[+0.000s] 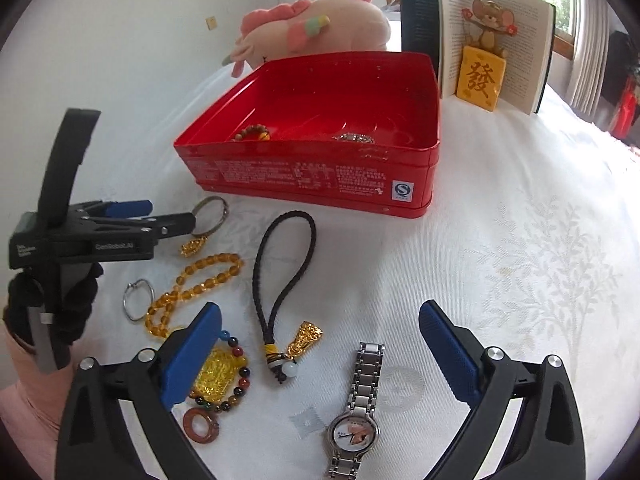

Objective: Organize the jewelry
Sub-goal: 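Grasp the silver bangle with the left tool while the right tool grasps the black braided cord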

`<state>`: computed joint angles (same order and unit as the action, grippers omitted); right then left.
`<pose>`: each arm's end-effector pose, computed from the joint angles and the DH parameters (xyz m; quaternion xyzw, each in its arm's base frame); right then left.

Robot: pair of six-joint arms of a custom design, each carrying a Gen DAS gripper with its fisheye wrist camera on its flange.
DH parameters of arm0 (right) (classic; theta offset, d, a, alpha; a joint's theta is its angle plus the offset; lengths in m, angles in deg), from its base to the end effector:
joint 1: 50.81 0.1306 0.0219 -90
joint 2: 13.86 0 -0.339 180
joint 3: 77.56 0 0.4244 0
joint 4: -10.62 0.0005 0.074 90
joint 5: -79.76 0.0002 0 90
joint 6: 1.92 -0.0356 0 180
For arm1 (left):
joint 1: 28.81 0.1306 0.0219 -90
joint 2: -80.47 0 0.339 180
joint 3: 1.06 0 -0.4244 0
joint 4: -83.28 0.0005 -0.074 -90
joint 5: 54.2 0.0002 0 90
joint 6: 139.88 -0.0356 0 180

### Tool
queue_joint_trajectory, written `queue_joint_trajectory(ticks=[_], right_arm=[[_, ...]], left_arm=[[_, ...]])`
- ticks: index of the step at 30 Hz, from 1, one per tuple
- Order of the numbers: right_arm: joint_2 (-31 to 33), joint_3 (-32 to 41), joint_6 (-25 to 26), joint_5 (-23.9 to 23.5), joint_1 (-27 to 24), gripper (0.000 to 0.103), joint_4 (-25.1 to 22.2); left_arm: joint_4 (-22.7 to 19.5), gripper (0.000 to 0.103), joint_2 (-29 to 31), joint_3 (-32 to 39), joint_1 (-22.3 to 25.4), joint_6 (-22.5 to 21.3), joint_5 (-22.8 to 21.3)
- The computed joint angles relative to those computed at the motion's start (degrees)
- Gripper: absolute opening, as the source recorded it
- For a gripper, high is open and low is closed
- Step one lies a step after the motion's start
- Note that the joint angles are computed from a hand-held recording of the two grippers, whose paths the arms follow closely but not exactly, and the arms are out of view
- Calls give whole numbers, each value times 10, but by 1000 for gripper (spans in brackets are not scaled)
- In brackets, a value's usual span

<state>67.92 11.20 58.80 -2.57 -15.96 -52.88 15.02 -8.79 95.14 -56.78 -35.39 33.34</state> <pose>0.3762 0.2556 0.4264 -0.0272 0.9553 0.0983 0.2775 0.4409 -0.2330 0.4124 0.1090 0.9656 -0.0657 0.2267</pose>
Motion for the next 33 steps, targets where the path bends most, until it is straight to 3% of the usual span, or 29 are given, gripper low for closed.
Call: queue_joint_trajectory(ticks=[4, 7, 10, 12, 14, 19, 22, 26, 28, 33], right_arm=[[-7, -8, -10, -8, -3, 94, 11], [-2, -5, -6, -9, -3, 91, 9], [3, -1, -2, -8, -1, 88, 6], [4, 0, 0, -7, 1, 87, 5], [6, 1, 0, -7, 1, 86, 4], [10, 3, -1, -7, 1, 82, -2], [10, 2, 0, -3, 3, 75, -5], [15, 3, 6, -11, 4, 50, -16], [22, 7, 13, -15, 6, 43, -25], [31, 12, 29, -25, 10, 41, -33]], left_arm=[[-6, 91, 11, 7, 3, 2, -4], [-18, 73, 26, 19, 5, 1, -3], [-26, 71, 39, 27, 4, -3, -9], [-26, 63, 40, 28, 1, -9, -24], [-24, 46, 38, 28, 1, -11, -31], [-25, 18, 33, 24, 6, -16, -37], [-27, 1, 29, 21, 10, -19, -29], [-25, 1, 26, 18, 20, -16, -14], [-24, 1, 25, 17, 21, -14, -13], [-23, 1, 27, 18, 22, -16, -15]])
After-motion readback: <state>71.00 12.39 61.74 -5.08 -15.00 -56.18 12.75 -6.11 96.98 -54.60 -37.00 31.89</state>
